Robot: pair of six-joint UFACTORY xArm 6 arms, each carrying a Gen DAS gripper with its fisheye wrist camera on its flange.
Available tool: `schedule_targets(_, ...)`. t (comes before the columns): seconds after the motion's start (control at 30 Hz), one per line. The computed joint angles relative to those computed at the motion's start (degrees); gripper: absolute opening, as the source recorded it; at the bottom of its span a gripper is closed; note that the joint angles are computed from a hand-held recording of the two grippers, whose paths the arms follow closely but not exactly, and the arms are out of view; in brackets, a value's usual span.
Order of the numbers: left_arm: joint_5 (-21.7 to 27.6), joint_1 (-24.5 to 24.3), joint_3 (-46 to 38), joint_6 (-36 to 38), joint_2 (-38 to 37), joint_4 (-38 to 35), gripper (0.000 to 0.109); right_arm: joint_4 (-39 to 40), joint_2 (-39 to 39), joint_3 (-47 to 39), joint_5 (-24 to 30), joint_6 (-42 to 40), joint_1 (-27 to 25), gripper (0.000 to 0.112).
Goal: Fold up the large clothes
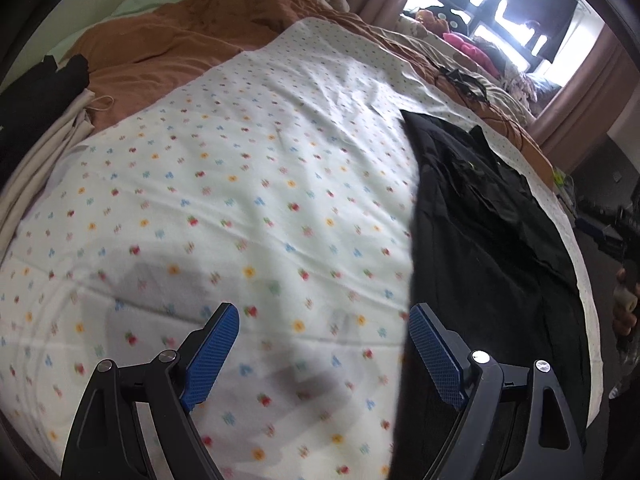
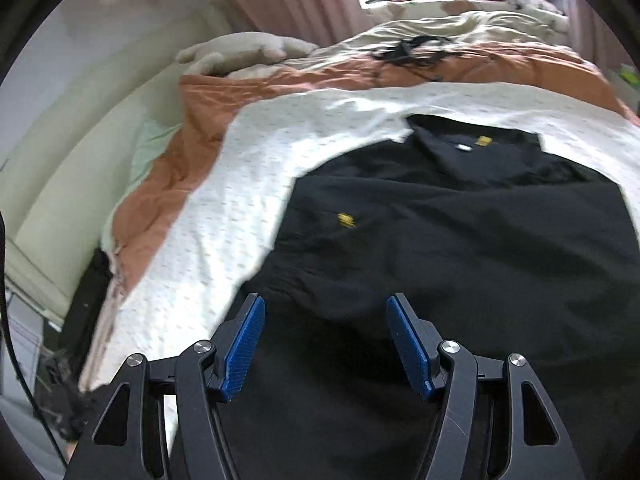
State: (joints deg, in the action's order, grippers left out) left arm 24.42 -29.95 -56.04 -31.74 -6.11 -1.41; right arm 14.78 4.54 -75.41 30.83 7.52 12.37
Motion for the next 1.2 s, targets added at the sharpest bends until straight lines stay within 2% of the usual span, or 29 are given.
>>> schedule_targets(0.1,-0.43,-1.46,1.7,-2.6,-1.31,2.31,0.085,-2.17,-6.45,7.59,-0.12,0.85,-2.56,0.065)
schedule_targets(0.27,0.08,-3.7,3.38,-3.25,-1.99,0.63,0.067,-4.44,-17.47,20.13,-0.05,1.03,-7.69,0.065)
schedule_targets(0.47,-0.28,-6.66,5.38,-4.6,-3.19,0.37,0.06,-4.0,-28.63,32.1,0.79,-1.24,-15.28,0.065)
schedule_targets(0.63,-0.25,-8.84,7.27,-6.55,-4.73,1.39,0.06,-3.02,-36.0,39.87,1.57,-3.72,-21.6,0.065)
schedule_targets(0.93,-1.65,-11.74,12.24,-10.28,-8.4,4.56,0.054,1.21,-49.28,52.98,4.75,-10.33,-33.99,0.065)
schedule_targets(1.1,-2.16,-13.2,14.34,-10.34,-10.48,4.7,0.053,9.5,-57.61,58.87,9.66,-17.84,-40.97,0.065)
schedule_targets(1.2,-3.15,-14.26,16.13,-10.3,-11.94,3.78,0.05,13.74,-61.62,60.74,12.49,-21.1,-43.13,0.065)
